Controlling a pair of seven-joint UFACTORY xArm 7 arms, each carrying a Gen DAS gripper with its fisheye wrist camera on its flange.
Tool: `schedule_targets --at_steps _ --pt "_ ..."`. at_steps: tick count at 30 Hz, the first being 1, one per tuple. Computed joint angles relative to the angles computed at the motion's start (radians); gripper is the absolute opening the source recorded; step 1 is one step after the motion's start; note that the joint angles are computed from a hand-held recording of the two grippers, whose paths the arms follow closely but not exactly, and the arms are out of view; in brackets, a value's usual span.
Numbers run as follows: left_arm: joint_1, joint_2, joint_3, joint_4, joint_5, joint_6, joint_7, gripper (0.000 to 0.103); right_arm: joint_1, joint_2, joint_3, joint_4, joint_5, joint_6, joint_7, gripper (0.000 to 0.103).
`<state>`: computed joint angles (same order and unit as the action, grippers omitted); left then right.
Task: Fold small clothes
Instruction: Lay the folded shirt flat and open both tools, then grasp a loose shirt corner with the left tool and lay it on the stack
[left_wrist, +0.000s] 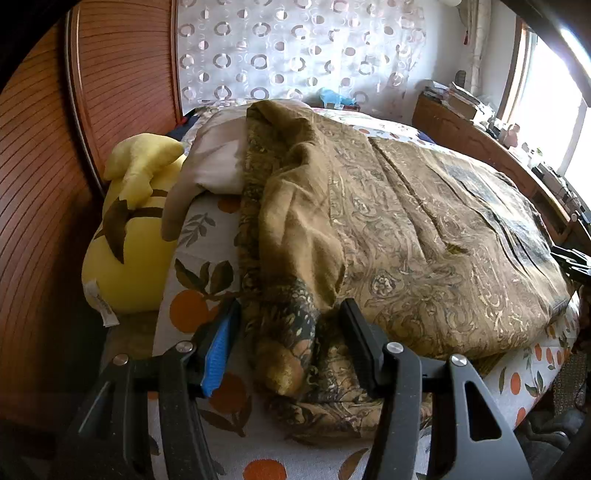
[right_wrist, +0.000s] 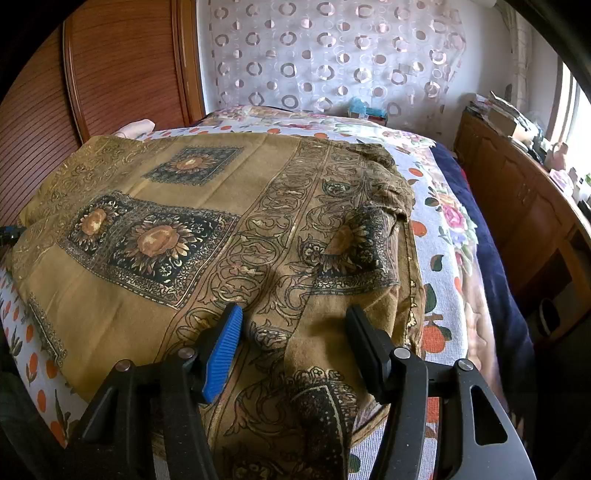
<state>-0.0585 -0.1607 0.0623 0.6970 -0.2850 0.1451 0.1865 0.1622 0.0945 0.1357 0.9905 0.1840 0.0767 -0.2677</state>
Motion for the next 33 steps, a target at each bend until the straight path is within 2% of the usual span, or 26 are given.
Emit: schedule_targets --at_steps 3,5,6,8,10,14,17,21,27,33 --pt "-0.026 0.006 0.021 0.010 -0.052 0.005 0.047 0.053 -0.003 -0.013 0.003 -0.011 0.019 0.000 -0.016 0.060" --pt "-0.041 0.013 0.034 0.024 -0.096 0.015 0.093 0.035 0.000 -0.014 0.002 -0.014 0.021 -0.002 -0.017 0.060" --pt "-0.065 0.016 0.053 0.035 -0.157 0.031 0.150 0.020 -0.002 -0.014 0.003 -0.014 0.028 -0.003 -0.024 0.060" --pt "-0.080 0.014 0.058 0.049 -0.237 0.054 0.220 0.007 -0.001 -0.014 0.003 -0.014 0.032 -0.003 -0.028 0.060" --pt "-0.090 -0.009 0.044 0.048 -0.277 0.027 0.255 0.006 -0.002 -0.014 0.003 -0.014 0.037 -0.003 -0.033 0.060" --pt "-0.171 -0.055 0.053 0.077 -0.383 -0.020 0.350 0.006 -0.001 -0.014 0.003 -0.014 0.042 -0.002 -0.039 0.060" --pt "-0.231 -0.056 0.068 0.127 -0.428 -0.011 0.406 0.006 -0.001 -0.014 0.003 -0.014 0.045 -0.003 -0.042 0.060" --pt "-0.272 -0.017 0.048 0.224 -0.467 -0.007 0.459 0.006 -0.003 -0.014 0.005 -0.013 0.055 -0.001 -0.052 0.060" --pt "-0.271 0.057 -0.020 0.354 -0.561 0.011 0.550 0.006 -0.002 -0.014 0.004 -0.014 0.059 -0.002 -0.058 0.060" --pt "-0.237 0.130 -0.116 0.479 -0.558 0.032 0.569 0.006 0.000 -0.014 0.004 -0.017 0.057 -0.006 -0.053 0.060"
